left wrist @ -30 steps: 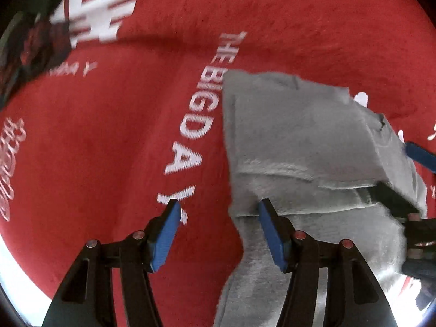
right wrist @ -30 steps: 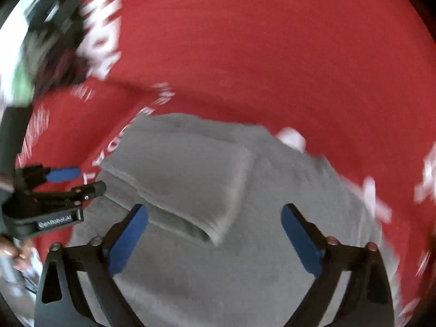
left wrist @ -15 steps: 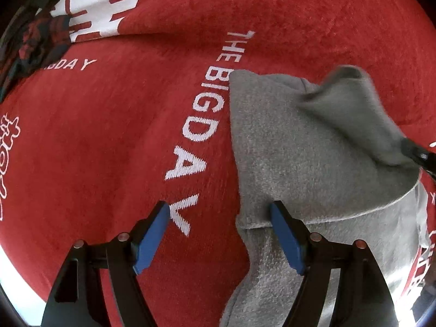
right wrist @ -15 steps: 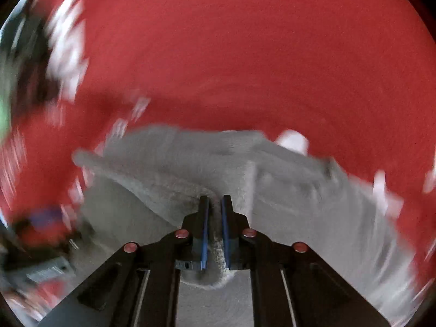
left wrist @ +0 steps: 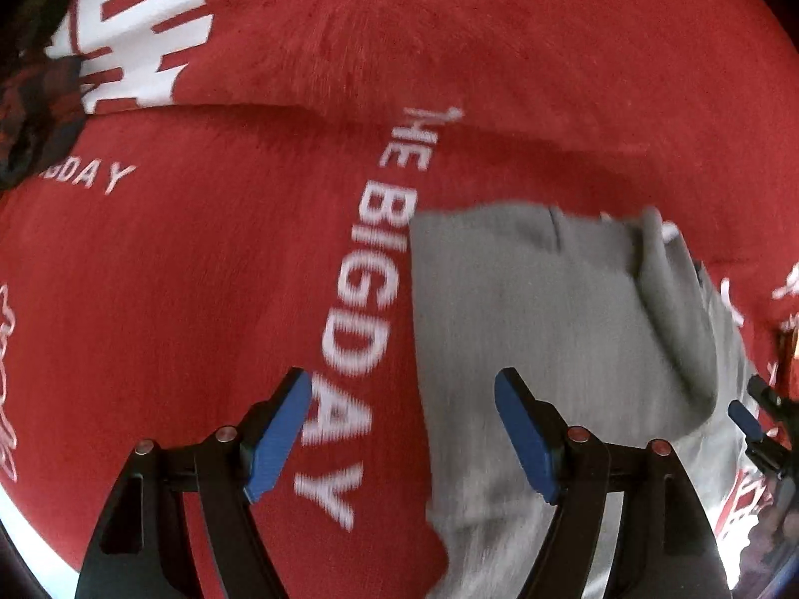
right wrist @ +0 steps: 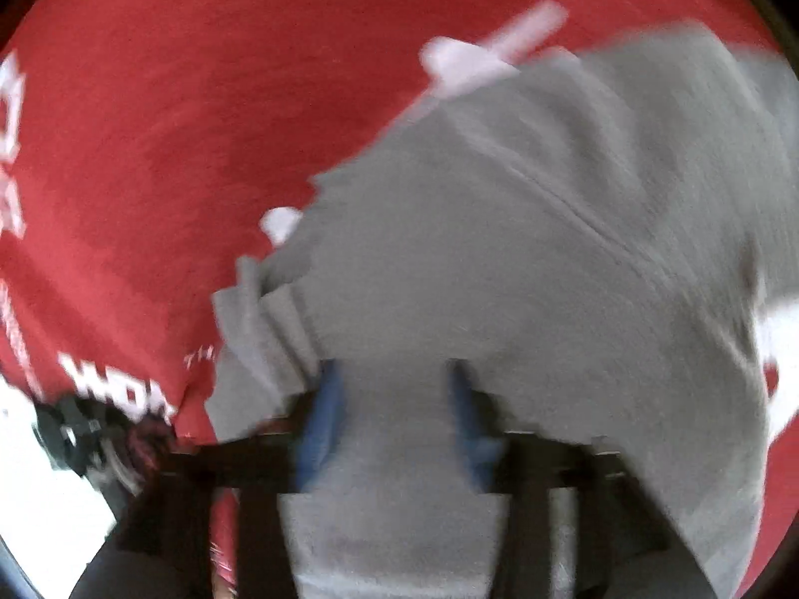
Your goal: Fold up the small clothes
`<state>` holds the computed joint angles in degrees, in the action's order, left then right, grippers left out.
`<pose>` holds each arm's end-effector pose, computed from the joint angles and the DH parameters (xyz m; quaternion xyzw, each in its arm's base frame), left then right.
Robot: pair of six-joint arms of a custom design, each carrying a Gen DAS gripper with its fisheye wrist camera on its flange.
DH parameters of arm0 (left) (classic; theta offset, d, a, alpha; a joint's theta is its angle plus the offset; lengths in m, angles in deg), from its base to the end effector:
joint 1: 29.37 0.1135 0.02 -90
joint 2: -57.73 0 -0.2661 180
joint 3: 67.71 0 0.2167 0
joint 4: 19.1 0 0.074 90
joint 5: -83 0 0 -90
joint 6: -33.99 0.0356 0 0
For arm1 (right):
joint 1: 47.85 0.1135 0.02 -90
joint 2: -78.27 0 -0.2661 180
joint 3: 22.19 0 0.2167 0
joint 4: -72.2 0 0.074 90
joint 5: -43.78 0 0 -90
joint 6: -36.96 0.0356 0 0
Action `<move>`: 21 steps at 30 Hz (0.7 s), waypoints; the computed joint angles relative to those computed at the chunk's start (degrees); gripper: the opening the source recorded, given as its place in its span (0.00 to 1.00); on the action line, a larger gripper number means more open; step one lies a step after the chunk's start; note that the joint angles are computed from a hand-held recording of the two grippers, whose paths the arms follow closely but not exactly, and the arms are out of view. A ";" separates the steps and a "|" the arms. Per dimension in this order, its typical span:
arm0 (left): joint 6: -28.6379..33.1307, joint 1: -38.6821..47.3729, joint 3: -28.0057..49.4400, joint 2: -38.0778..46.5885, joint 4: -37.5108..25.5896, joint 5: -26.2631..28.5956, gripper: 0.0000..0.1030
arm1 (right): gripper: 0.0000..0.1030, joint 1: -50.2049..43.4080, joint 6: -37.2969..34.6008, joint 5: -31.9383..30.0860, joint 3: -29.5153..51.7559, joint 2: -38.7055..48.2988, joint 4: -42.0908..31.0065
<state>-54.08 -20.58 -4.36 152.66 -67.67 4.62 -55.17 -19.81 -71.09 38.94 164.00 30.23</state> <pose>0.2443 0.0305 0.1579 -0.0506 0.9899 -0.0924 0.0945 0.2394 -0.0157 0.1911 0.2903 0.9121 0.2499 0.1460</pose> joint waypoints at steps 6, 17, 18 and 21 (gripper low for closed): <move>-2.22 -2.41 6.82 8.88 -0.74 1.72 0.75 | 0.59 13.55 -11.04 2.15 20.30 18.32 -3.52; -2.72 -3.67 10.53 14.89 0.42 2.88 0.75 | 0.06 1.06 1.91 0.70 4.10 4.10 4.43; -2.60 -3.60 11.01 15.33 0.29 2.91 0.75 | 0.06 -2.18 2.29 -0.45 1.42 2.39 4.62; -2.25 -3.60 13.70 17.38 -1.11 3.34 0.75 | 0.11 -8.88 2.89 -3.66 -3.04 1.40 3.02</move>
<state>-56.34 -24.18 9.34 170.05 -68.78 7.96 -64.06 -16.91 -74.76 35.90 165.40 33.26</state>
